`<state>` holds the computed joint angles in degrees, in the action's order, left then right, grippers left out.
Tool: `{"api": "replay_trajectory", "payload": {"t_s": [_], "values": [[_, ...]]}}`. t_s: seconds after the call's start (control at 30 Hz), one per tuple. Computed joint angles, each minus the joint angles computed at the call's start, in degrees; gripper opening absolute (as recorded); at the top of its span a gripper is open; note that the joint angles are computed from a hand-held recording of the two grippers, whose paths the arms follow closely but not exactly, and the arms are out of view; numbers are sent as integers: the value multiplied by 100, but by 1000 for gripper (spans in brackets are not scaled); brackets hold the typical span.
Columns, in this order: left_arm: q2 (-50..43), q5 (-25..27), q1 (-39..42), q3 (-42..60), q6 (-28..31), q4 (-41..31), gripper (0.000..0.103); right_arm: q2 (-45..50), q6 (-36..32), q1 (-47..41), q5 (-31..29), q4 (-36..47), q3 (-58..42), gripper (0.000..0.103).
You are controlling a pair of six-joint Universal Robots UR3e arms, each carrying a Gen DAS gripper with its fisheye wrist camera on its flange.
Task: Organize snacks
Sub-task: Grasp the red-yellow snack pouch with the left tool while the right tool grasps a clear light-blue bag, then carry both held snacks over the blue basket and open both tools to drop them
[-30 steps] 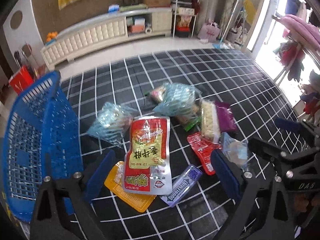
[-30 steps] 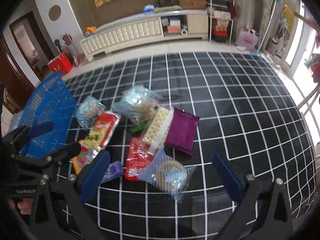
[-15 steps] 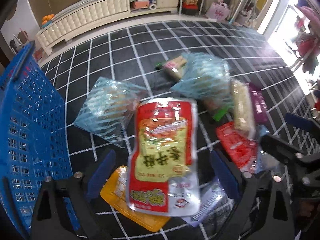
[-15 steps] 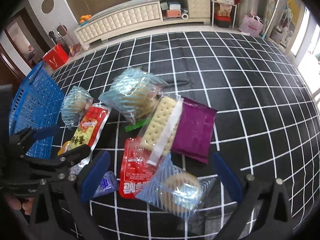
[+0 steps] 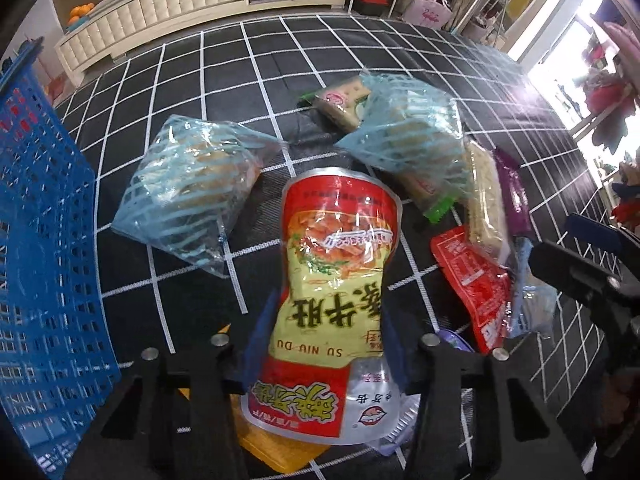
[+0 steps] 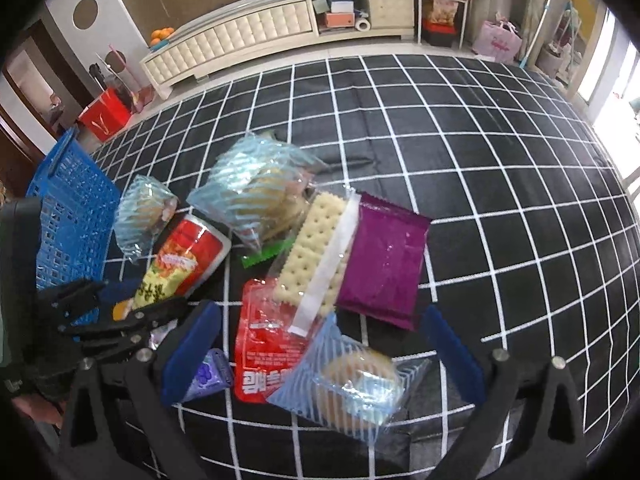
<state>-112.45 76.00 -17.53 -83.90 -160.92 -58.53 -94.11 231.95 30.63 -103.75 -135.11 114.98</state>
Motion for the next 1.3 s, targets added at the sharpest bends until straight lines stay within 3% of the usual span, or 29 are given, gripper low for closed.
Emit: {"api": "replay_trajectory", "payload": {"t_s": [0.27, 0.4, 0.6, 0.8, 1.03, 1.07, 1.3], "values": [[1120, 349, -44, -767, -373, 1138, 45, 158, -292, -244, 122, -17, -515, 103], [877, 705, -147, -439, -775, 1559, 45, 426, -438, -642, 518, -255, -747, 103], [240, 839, -180, 262, -1077, 1577, 45, 1189, -702, -1059, 985, -313, -1294, 103], [-194, 970, -282, 667, -1187, 1614, 45, 2083, -919, -1163, 1029, 9, -2071, 102], [-265, 982, -155, 609, -1152, 1640, 45, 2138, -1092, -1185, 1100, -419, -1757, 76], [-238, 979, -139, 581, -1151, 1634, 45, 2076, -1073, -1156, 1064, -470, -1686, 66], [323, 800, -76, 88, -1081, 1700, 45, 1363, -924, -897, 855, -698, -1146, 65]]}}
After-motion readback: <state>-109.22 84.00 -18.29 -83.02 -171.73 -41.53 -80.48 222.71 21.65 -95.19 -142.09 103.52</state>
